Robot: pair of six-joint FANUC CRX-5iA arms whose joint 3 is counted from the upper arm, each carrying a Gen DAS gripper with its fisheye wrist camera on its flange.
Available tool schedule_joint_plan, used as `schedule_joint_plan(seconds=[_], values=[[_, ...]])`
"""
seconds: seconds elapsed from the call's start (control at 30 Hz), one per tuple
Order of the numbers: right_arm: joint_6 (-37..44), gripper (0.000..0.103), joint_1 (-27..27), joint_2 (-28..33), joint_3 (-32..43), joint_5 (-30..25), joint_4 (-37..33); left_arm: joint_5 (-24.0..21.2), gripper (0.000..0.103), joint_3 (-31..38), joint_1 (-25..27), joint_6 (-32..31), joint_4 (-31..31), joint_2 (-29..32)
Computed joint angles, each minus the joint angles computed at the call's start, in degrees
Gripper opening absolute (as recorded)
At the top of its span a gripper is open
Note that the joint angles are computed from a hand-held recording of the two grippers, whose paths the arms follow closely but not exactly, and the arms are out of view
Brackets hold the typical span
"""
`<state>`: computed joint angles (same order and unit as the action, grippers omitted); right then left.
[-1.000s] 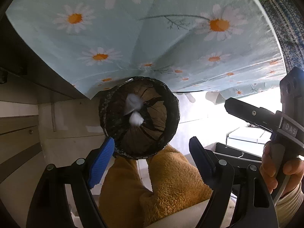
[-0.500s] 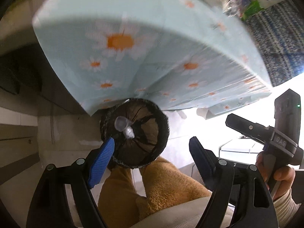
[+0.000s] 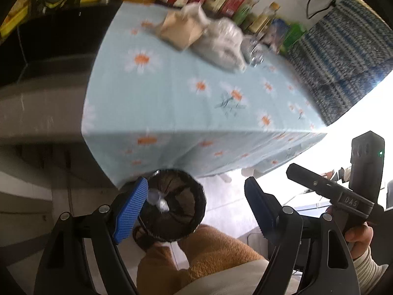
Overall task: Collect trash
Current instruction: 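Raise both tools back toward the remaining trash on the tablecloth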
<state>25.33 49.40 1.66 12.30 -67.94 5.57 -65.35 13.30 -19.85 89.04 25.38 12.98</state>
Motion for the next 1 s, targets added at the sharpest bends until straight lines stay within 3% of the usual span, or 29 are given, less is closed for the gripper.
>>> schedule_joint_plan(seconds=[0.27,0.53,0.6,0.83,1.0], values=[[-0.2,0.076,-0.8,0.8,3.1,-1.3,4.8,-1.2,0.079,8.4,0.4,-2.1,-2.4,2.0],[5.0,0.076,-4.5,2.4,7.4,-2.3,5.5,-2.0,0.079,16.5,0.8,-1.1,-6.3,5.0],[6.8,0.082,-5.9,3.1,8.5,-2.1,5.0,-3.6,0.079,20.6,0.6,0.2,-8.6,6.9],[15.6,0.083,-12.6,7.2,14.5,-2.3,-0.8,-10.7,0.079,35.6,-0.5,2.7,-14.7,15.3],[20.6,0.083,-16.9,10.6,19.0,-3.4,-3.6,-19.9,0.079,52.6,-1.4,3.4,-17.0,25.3]])
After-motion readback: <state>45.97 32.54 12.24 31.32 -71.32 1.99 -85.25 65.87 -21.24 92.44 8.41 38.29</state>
